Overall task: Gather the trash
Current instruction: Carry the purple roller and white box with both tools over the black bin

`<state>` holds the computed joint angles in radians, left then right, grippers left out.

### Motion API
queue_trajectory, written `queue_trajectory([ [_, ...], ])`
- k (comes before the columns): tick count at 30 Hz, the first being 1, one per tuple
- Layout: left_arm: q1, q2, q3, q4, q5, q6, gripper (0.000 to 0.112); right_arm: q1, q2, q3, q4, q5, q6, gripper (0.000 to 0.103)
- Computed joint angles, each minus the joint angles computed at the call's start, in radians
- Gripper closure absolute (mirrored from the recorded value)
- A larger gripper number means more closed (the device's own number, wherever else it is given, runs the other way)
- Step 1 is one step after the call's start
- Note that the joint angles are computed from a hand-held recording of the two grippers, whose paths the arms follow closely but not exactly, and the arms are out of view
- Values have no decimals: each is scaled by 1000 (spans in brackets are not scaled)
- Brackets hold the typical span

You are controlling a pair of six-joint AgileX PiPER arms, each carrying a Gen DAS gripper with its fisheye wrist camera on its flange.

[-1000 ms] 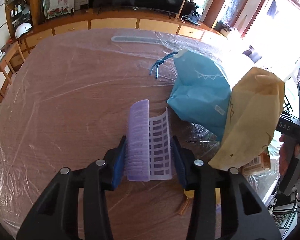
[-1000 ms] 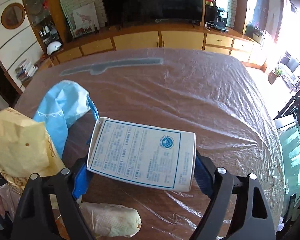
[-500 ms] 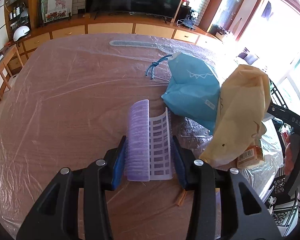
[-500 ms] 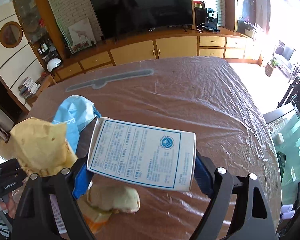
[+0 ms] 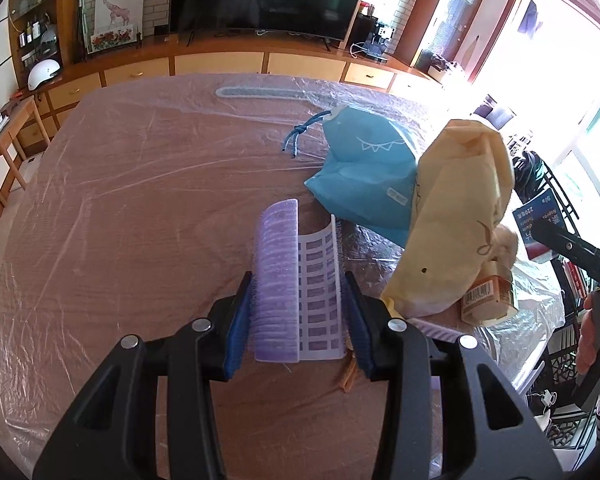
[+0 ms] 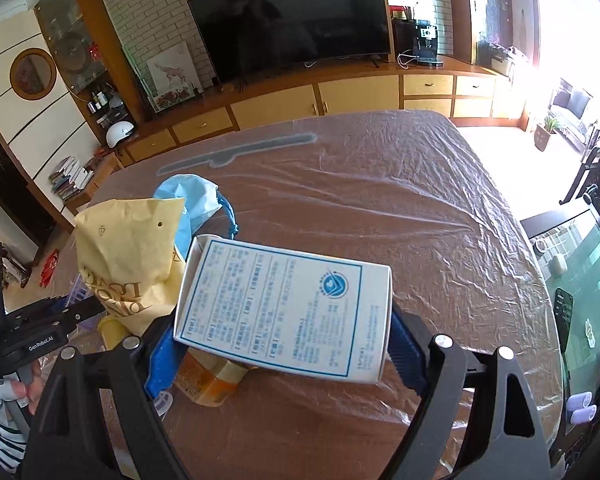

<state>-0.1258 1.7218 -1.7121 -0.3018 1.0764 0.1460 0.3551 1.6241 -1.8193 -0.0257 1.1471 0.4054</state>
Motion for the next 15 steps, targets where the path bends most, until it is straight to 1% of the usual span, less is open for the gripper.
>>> queue_trajectory([
  [5, 5, -35, 28, -10, -9, 16, 68, 12, -27, 5, -2, -3, 8, 20],
  [15, 0, -101, 88, -16, -16, 37, 68, 55, -110, 81, 15, -3, 10, 20],
])
